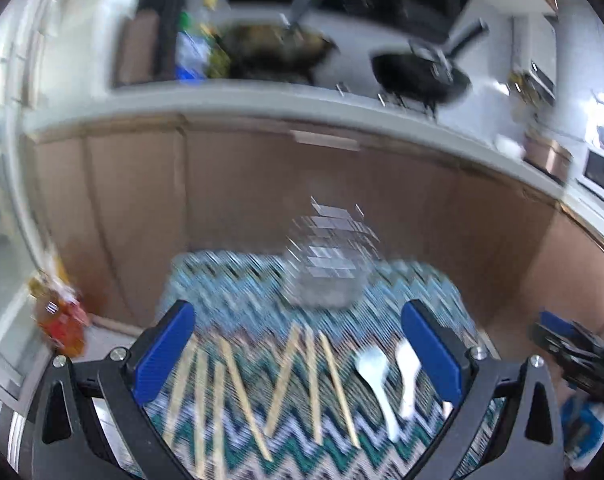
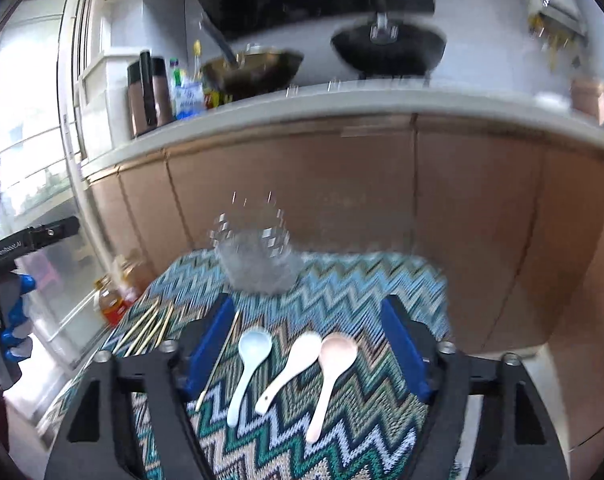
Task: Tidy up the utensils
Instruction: 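Grasp a white spoon with the left tool while the right tool grasps the pink spoon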
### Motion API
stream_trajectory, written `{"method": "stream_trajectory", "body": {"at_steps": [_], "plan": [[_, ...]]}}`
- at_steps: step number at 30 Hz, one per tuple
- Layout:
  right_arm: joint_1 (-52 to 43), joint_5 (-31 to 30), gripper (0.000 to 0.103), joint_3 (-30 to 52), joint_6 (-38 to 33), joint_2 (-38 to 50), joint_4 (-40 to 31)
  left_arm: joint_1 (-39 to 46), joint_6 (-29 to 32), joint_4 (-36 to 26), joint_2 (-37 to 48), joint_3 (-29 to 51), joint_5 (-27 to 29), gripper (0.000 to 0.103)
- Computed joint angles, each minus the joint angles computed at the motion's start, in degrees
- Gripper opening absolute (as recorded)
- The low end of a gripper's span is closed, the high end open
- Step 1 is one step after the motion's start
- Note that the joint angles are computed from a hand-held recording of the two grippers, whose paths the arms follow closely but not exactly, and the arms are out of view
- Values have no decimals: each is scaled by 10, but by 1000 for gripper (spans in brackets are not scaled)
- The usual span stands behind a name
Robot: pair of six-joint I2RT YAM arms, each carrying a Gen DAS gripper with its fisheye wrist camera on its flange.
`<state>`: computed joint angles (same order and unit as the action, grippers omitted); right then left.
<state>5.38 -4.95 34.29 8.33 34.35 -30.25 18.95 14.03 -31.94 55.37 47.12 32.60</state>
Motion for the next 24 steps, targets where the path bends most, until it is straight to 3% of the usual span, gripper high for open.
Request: {"method": "stream_trajectory", "body": {"at_steps": [3, 6, 8, 13, 16, 24], "plan": [[-103, -138, 53, -22, -57, 83, 40, -74, -16, -3, 44, -2, -25, 103], [-170, -233, 43, -23, -121, 211, 82, -153, -36, 20, 90, -7, -49, 103], [-195, -271, 39, -13, -165, 300, 101, -202, -48, 40, 117, -9, -69, 102], [-218, -297, 38, 43, -227, 455, 116, -303, -59, 68, 218, 30, -116, 101], [-240, -329, 37, 82, -258, 533, 113, -342, -50, 70, 301, 75, -130, 90], [-243, -361, 37, 175, -317, 668, 80, -388, 1, 5, 495, 212, -140, 43]]}}
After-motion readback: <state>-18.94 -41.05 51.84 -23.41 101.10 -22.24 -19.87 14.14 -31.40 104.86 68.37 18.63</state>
